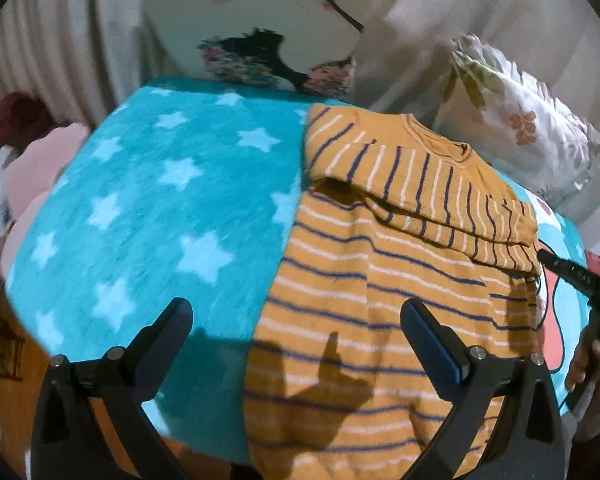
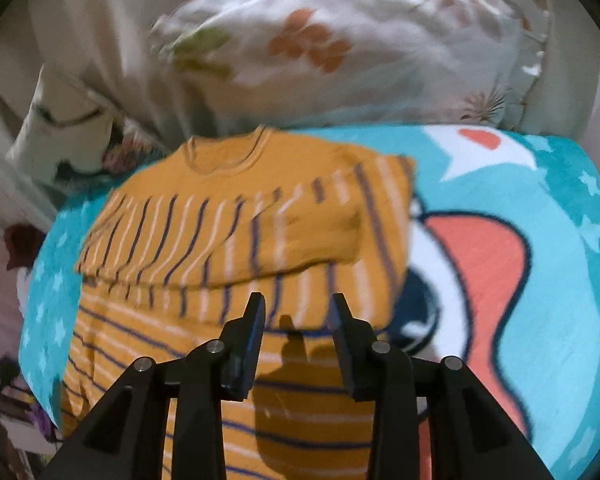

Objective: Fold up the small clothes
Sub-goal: 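Open the right gripper and smooth the folded sleeve flat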

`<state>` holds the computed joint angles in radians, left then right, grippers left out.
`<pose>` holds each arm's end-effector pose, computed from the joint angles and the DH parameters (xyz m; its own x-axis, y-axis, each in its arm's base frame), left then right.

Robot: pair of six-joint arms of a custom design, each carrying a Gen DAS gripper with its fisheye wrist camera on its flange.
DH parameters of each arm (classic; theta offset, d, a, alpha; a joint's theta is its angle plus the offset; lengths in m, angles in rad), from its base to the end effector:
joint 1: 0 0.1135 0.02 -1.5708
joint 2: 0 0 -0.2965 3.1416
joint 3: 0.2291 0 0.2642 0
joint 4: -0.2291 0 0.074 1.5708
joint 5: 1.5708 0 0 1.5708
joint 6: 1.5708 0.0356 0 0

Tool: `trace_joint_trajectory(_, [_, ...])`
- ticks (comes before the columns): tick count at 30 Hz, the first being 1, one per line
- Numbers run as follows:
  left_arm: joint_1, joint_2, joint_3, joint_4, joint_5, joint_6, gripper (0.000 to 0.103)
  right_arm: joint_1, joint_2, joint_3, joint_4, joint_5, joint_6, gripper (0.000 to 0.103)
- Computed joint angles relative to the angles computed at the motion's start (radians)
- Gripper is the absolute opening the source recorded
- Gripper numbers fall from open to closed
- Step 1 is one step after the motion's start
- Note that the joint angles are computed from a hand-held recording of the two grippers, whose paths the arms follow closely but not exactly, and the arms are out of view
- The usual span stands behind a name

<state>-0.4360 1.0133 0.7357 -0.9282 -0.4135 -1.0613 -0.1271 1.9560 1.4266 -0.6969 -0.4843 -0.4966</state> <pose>0.1557 -0.0567 0.2527 -0.6371 -0.5851 -0.5018 -0.6140 0.7788 -0.1285 0.4181 -0.0367 0.2108 -0.8000 -0.3228 -0.5057 -0.4833 0.8462 0.2244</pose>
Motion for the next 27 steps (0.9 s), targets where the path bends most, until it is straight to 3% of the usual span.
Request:
trace_joint_trajectory(5, [0.162, 0.042, -0.064, 0.171, 0.122, 0.242, 0.103, 0.080, -0.091, -0.161, 0.060, 0.068, 0.057, 0.038])
trace_joint_trajectory(11, [0.270, 0.089, -0.125, 0.294, 0.252, 0.423, 0.103, 0.168, -0.150, -0.342, 0.158, 0.174, 0.164, 0.038])
trace_joint_trajectory(20, [0.398, 0.198, -0.209, 0.435, 0.437, 0.600, 0.103, 0.236, -0.247, -0.516, 0.287, 0.309, 0.247, 0.060])
trace_joint_trajectory(21, [0.411, 0.210, -0.215, 0.445, 0.448, 0.612, 0.103, 0.243, -0.256, -0.532, 0.303, 0.322, 0.258, 0.062])
trace_joint_trajectory(27, [0.281, 0.207, -0.250, 0.483, 0.305, 0.618, 0.103, 0.279, -0.290, -0.594, 0.364, 0.370, 0.310, 0.075])
